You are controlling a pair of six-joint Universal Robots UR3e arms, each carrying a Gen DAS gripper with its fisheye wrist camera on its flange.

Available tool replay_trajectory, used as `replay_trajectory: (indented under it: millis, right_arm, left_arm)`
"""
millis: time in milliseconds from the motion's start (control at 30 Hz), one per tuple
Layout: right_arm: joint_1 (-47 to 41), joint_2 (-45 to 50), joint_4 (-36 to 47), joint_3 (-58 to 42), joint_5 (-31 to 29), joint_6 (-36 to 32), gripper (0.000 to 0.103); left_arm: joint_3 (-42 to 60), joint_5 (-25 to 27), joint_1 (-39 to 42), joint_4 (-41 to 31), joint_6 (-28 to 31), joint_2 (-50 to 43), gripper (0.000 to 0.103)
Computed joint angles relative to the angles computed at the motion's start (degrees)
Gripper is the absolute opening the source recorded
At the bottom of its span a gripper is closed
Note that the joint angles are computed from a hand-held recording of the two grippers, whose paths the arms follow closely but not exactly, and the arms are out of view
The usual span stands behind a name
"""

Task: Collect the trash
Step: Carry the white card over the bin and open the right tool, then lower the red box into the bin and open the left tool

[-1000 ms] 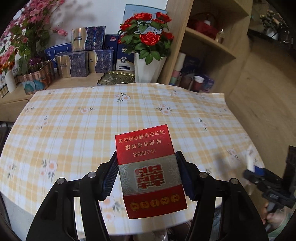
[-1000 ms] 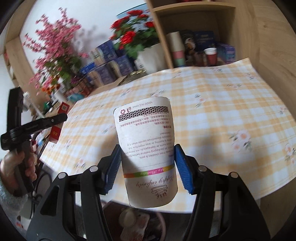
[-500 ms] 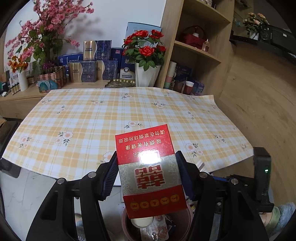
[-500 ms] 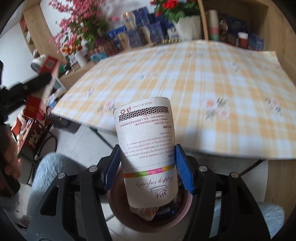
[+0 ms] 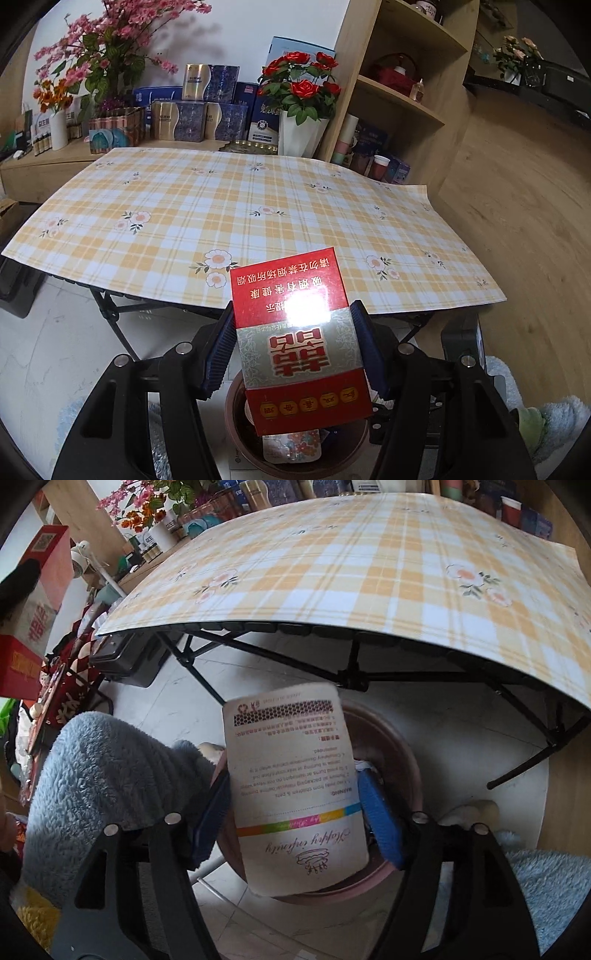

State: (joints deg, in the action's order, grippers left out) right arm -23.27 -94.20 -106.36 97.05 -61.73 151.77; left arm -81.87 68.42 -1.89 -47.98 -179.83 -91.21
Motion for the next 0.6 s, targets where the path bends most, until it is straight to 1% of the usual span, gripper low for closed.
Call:
replay_trajectory:
  millis: [33,67,100,200,400,467,533,600]
  right_arm:
    - [-0.24,-0.19,-0.08,0.12,0.46,0.11,0.082]
    - [-0.46,-0.59,-0.49,0.36,0.64,0.45,0.089]
    - [-0.97,-1.36,-1.38,0.99,1.02,0.98,0.092]
    - [-2.94,-2.94,-4.61,2.26,1.45,2.7,0.097]
    - [-5.34,-6.27,-12.53,6.1,-1.7,7.29,0.097]
    - [-6.0,-6.95,-14.88,7.42,-3.66,8.28,0.097]
    - [-6.29,-6.79,-15.79,7.95,-4.94,9.63,0.097]
    - [-7.5,-6.24,-15.19,7.64,-5.46,10.2,0.097]
  left_arm:
    - [-0.21,0.23,-0.2,0.13,0.17,-0.12,0.059]
    - [-0.32,0.43,-0.39,0.22,0.45,-0.31,0.059]
    - [-0.46,0.56,-0.59,0.37,0.81,-0.52,0.059]
    - [-1.23,0.46,-1.15,1.72,1.77,-1.21,0.059]
    - [-7.0,3.04,-4.28,11.94,6.26,-4.85,0.059]
    - [-9.56,2.18,-4.28,15.13,7.39,-5.67,0.059]
    - [-9.83,1.41,-4.2,14.86,7.92,-7.24,0.059]
    - [-7.5,2.03,-4.33,11.66,7.25,-9.62,0.059]
